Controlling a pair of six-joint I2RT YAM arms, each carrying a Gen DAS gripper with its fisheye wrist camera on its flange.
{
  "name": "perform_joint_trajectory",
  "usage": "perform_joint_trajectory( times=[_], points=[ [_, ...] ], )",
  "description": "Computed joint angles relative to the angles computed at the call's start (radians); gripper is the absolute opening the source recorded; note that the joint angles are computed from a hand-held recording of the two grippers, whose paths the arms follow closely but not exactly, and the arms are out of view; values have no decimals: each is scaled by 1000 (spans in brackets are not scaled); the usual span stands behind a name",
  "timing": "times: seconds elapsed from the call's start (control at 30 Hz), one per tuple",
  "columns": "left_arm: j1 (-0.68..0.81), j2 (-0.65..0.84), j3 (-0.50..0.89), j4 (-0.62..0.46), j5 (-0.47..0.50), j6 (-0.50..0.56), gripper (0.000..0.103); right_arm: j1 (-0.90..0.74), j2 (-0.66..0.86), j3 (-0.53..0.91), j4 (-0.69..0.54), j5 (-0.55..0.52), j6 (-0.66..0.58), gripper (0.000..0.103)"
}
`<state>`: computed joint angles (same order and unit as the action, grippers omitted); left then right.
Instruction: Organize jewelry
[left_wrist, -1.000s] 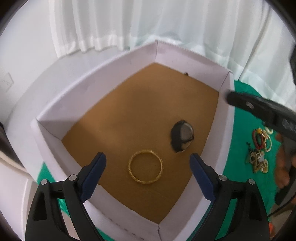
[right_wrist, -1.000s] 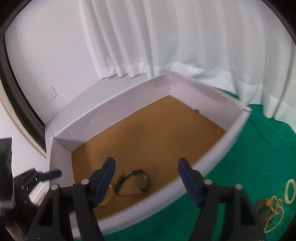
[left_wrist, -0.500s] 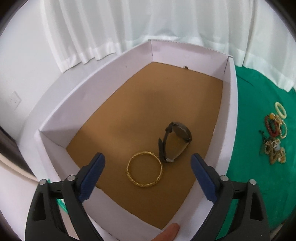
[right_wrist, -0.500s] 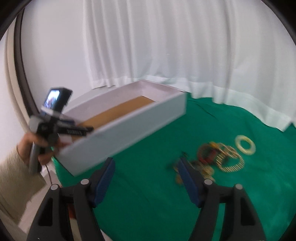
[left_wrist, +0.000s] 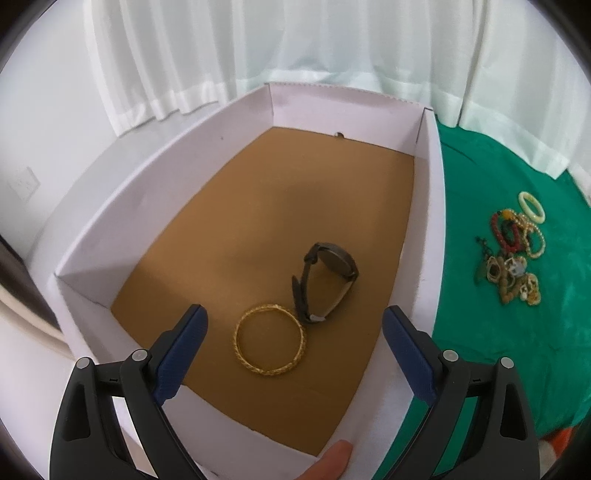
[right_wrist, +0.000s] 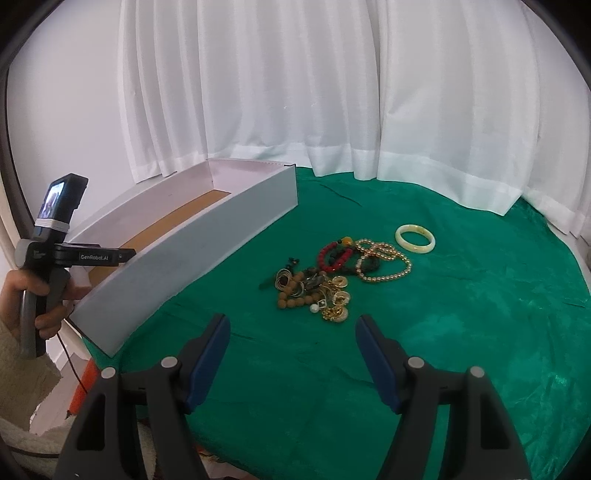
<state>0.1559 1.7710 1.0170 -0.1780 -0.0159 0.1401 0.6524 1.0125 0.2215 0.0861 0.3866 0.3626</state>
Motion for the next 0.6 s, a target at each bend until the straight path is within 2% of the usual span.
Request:
perform_joint_trajectory(
  times=[0.13,0.2,0.27,0.43,0.6],
  points=[
    [2,-76,-55,47,-41,-29,96,11,-38,-16,-39,27,13,72],
    [-6,-150,-113,108,-84,-32,99,9,-78,-28,-80,54,21,82],
    [-12,-240,-166,146,-84,-41,100,12,-120,-40,-126,86,33,84],
    [-30,-408,-227,136,111,-74,100,-69,-189,-75,-186,82,22,84],
    [-150,-489,-269,105,196,-76,100,-198,-405,-118,-295,7,-14,84]
  ],
)
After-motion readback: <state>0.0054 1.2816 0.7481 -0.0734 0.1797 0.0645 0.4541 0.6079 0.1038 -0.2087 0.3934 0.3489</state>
